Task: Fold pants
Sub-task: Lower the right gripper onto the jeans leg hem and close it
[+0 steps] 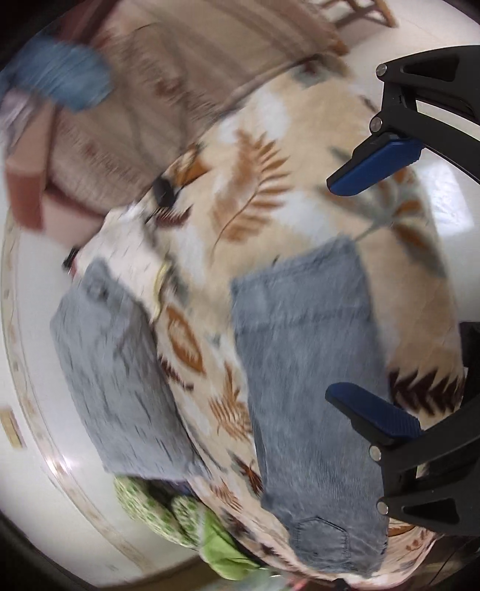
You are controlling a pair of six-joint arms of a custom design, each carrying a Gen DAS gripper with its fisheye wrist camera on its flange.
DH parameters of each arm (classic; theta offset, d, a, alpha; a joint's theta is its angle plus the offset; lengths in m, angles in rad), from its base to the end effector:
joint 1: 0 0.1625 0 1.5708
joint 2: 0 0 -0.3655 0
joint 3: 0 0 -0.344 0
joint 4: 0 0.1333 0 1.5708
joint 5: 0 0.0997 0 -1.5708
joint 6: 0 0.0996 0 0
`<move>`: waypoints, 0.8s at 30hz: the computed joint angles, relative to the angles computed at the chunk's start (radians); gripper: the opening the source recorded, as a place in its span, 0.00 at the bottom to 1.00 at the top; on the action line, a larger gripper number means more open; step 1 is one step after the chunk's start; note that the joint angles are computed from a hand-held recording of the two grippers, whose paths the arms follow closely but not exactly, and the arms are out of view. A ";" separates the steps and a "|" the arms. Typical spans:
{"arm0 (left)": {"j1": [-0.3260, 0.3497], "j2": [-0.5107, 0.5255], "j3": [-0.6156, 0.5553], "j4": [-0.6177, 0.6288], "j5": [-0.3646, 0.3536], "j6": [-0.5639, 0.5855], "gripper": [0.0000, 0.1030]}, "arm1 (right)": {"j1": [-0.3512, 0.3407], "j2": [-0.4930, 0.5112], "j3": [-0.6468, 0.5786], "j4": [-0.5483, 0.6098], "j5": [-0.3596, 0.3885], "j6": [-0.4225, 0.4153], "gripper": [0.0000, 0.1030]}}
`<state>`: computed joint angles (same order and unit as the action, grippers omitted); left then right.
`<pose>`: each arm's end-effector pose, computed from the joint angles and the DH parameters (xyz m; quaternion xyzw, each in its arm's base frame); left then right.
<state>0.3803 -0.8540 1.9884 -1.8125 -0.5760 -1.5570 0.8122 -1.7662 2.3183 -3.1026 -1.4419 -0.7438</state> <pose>-0.2963 -0.3520 0.0146 0.0581 0.8170 -0.3478 0.4563 -0.1413 -0.3614 0.3684 0.0238 -0.8808 0.3819 0.2789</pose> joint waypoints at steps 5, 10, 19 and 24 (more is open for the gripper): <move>0.014 0.143 -0.103 -0.191 -0.008 0.268 0.96 | -0.103 -0.014 -0.035 0.120 0.111 0.019 0.99; 0.034 0.297 -0.254 -0.284 -0.030 0.472 0.96 | -0.076 0.013 -0.041 0.119 0.102 -0.003 0.99; 0.053 0.397 -0.377 -0.270 -0.056 0.561 0.96 | -0.002 0.050 -0.029 0.061 0.074 -0.097 0.99; 0.068 0.421 -0.407 -0.275 -0.083 0.587 0.96 | -0.082 0.038 -0.064 0.180 0.161 -0.103 0.99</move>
